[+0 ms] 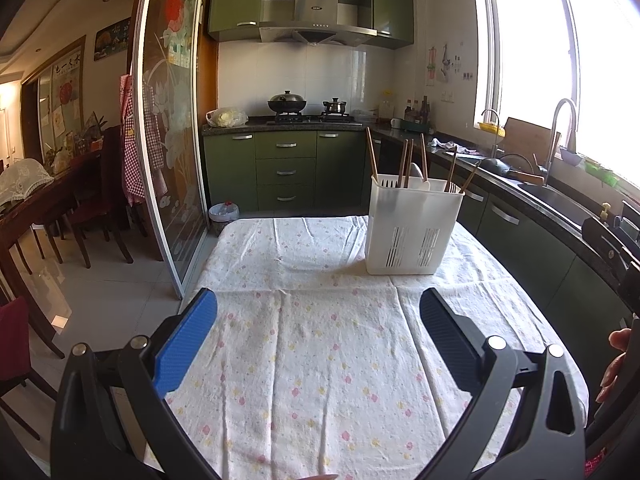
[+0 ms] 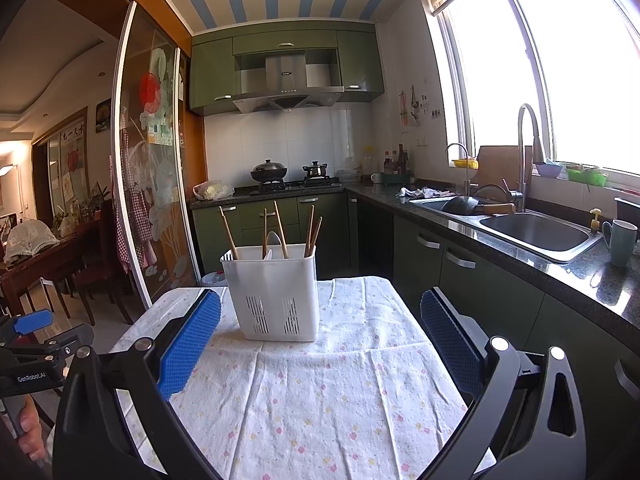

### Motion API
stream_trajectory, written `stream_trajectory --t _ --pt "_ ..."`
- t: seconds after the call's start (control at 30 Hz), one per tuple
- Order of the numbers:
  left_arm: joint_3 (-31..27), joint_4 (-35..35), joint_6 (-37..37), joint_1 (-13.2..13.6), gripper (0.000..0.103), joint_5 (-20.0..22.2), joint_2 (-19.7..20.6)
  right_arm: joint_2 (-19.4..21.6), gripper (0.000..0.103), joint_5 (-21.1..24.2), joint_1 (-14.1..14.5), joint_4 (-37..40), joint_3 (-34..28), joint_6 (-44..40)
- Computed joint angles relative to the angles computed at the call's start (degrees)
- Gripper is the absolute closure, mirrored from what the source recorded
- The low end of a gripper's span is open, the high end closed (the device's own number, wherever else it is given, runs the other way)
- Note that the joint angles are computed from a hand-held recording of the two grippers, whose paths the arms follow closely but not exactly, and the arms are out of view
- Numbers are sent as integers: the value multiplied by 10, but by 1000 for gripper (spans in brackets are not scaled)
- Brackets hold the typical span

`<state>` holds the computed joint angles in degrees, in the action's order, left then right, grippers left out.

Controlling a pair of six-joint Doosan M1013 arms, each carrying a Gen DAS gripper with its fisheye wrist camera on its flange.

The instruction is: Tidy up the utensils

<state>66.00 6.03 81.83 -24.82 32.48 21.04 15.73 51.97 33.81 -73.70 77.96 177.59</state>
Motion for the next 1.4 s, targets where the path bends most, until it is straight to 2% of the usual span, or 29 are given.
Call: stream_trajectory --t 0.7,0.83,0.93,1.03,1.2,1.4 --pt "-6 -41 33 4 7 13 2 6 4 5 3 4 -5 2" --pt "-7 -29 21 2 7 14 4 6 4 6 3 4 -5 2" --pt "-6 -30 22 2 6 12 4 6 4 5 2 5 -5 1" --pt "6 -37 28 3 7 -16 -2 7 4 8 4 5 -5 3" --pt "-9 -109 86 11 7 13 8 7 4 9 4 5 -5 4" --pt "-16 -56 48 5 7 21 13 6 4 10 4 3 -1 13"
